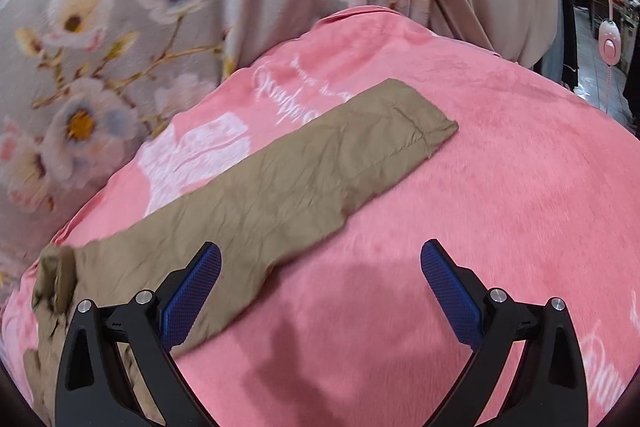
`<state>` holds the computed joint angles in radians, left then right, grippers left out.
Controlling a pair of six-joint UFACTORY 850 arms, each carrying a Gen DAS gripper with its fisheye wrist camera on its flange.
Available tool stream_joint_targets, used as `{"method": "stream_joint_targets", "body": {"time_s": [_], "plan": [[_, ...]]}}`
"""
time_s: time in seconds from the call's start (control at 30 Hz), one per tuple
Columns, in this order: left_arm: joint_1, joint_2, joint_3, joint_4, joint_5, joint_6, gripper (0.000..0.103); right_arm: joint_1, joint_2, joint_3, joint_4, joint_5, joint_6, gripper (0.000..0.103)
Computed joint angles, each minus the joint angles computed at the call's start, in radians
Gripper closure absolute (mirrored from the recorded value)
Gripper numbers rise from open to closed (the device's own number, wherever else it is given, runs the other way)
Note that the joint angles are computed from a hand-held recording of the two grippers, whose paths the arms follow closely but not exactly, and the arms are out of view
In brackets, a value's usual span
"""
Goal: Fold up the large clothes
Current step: 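Grasp the coat sleeve nearest the right gripper and lift it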
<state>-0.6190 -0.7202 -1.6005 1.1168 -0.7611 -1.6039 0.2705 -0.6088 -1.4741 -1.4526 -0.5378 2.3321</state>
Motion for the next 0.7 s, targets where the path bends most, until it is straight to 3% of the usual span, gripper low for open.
{"method": "stream_joint_targets", "body": {"time_s": [0.27, 0.3, 0.33, 0.43, 0.53, 0.63, 0.7], "plan": [[0.015, -0.088, -0.135, -0.037, 0.033, 0.050, 0.005, -0.081, -0.057, -0.048, -0.011, 0.079, 0.125, 0.005], [0.015, -0.094, -0.142, -0.037, 0.034, 0.052, 0.005, -0.085, -0.060, -0.050, -0.010, 0.081, 0.134, 0.009], [0.016, -0.100, -0.152, -0.042, 0.034, 0.057, 0.005, -0.090, -0.065, -0.053, -0.021, 0.086, 0.155, 0.013], [0.021, -0.110, -0.166, -0.052, 0.036, 0.062, 0.005, -0.115, -0.077, -0.059, -0.048, 0.145, 0.229, 0.056], [0.026, -0.116, -0.174, -0.057, 0.033, 0.064, 0.005, -0.128, -0.076, -0.049, -0.142, 0.171, 0.381, 0.076], [0.030, -0.120, -0.177, -0.063, 0.025, 0.065, 0.005, -0.110, -0.071, -0.066, -0.143, 0.118, 0.341, 0.096], [0.034, -0.119, -0.176, -0.066, 0.021, 0.063, 0.005, -0.089, -0.058, -0.074, -0.203, 0.078, 0.343, 0.098]]}}
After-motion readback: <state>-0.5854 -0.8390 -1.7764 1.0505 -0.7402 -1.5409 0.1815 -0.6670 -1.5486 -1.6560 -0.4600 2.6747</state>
